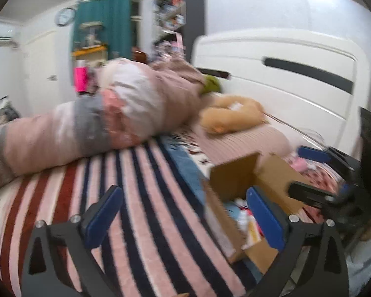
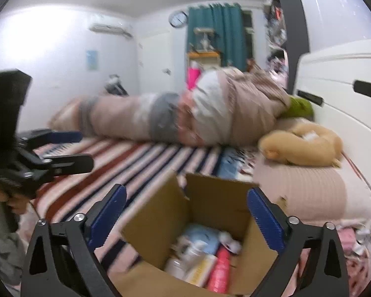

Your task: Organize rigid objects

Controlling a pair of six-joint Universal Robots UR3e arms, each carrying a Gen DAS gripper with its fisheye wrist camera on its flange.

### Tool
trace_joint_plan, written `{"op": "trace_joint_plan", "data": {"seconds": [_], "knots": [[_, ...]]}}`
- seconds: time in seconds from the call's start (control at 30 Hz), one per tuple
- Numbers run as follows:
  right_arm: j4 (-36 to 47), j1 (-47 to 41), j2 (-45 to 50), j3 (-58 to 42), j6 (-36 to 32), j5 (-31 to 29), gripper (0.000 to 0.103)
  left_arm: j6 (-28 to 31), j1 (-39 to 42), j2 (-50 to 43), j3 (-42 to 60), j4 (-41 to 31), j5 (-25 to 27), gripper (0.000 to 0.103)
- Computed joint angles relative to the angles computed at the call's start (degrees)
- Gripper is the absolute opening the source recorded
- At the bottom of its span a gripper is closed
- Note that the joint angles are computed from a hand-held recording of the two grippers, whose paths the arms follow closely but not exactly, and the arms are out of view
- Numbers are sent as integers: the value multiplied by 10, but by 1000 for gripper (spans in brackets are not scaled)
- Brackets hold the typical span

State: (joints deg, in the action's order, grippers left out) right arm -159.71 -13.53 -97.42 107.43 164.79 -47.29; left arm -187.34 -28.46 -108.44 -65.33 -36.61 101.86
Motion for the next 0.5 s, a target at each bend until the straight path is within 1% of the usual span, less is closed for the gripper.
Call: {"op": "trace_joint_plan", "data": {"seconds": [0.03,0.1,0.17,0.27,0.5], "knots": [[-1,-6,-3,4,-3,23,100,-9,0,10,-16,7,13,100],[-11,-9,-4,9,-5,47,103,-27,2,29,-48,24,31,100],[-30,-3,-4,17,-2,47,103,-40,4,43,-78,41,46,100],[-39,0,1,23,-5,56,103,-56,11,61,-112,55,53,100],[-42,3,8,21,4,57,103,-65,14,74,-142,68,61,100]]}}
